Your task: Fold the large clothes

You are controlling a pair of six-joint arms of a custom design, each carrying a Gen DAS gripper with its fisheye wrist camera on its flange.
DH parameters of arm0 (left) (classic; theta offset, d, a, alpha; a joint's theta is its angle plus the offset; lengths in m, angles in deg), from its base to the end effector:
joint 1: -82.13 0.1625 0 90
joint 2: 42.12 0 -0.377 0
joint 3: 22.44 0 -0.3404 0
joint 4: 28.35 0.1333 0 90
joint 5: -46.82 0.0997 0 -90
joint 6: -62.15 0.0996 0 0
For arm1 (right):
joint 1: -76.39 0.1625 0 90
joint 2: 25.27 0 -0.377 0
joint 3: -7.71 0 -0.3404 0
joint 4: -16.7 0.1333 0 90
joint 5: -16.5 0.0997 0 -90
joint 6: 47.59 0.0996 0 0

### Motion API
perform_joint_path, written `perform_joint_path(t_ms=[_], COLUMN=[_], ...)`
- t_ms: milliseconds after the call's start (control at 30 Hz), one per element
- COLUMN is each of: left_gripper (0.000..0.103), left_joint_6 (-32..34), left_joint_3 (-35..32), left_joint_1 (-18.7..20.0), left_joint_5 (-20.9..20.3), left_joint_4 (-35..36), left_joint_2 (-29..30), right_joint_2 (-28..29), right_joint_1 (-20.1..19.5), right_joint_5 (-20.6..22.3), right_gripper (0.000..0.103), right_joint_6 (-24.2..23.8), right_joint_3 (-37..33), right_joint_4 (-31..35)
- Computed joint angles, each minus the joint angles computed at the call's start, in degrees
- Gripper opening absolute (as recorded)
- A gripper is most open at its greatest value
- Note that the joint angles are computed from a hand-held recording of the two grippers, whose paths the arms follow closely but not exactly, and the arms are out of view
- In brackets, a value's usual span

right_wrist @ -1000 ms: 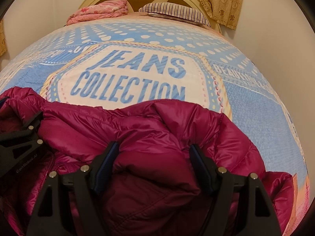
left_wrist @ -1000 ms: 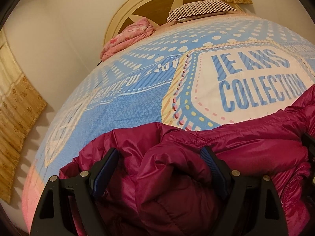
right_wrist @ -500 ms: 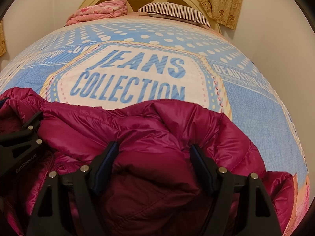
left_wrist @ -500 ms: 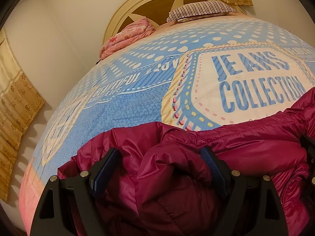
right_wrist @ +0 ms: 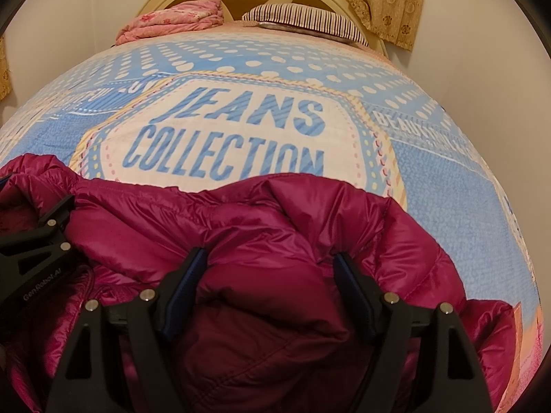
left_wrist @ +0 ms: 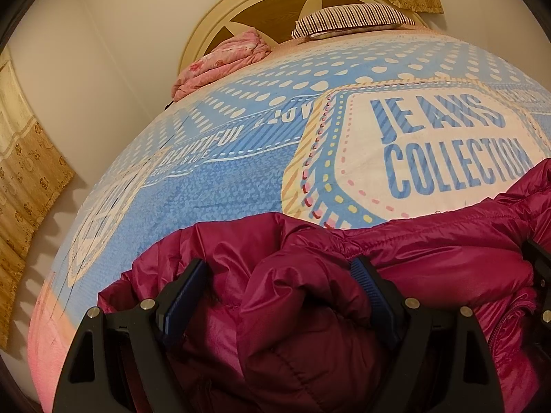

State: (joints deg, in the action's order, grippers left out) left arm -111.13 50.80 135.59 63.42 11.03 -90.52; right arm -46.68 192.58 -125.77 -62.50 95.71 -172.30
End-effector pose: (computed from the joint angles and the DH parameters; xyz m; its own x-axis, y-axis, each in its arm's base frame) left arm -0.1031 -0.5233 0.2324 -0.4117 -0.0790 -0.9079 0.5883 0.7378 -0.3309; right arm 0.3151 -0.5171 -0.0103 -0.6155 -0.0883 0.7831 -0.5495 0.7604 -0.3461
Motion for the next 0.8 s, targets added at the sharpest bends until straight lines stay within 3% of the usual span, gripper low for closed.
perform_joint_path(t_ms=[267,367,467,633,800], left_gripper=[0.086,0.086,0.086,0.086,0.086], left_joint_6=[-0.52,-2.25,-9.94,-19.83,-40.41], left_joint_3=[-0.87,-2.25,-1.65,8.92,27.05], left_joint_1=[0.1,-0.32,-2.23,-9.68,-18.31], left_joint_5=[0.01,0.55,3.02,3.85,4.63], left_joint_4=[1.12,5.3,13.3,19.82,31.66], left_joint_2=[0.52,0.99,-1.86,-11.98,-20.78], right_joint_2=[0.26,-0.93,-4.06,-10.16,-17.27], right_joint_1=[0.1,0.29,1.42,4.77,6.73], right_joint_5=[-0.43,-0.86,-1.2,-3.19,-1.69], right_gripper=[0.08,0.085,0.088,0.098,0.098], right_joint_6=[0.11,0.35,1.13,-0.39,7.15], right_joint_3=[-0.51,-0.91,1.92,12.36,24.68], right_joint_4=[0.62,4.64,5.26,-3.78,-1.0])
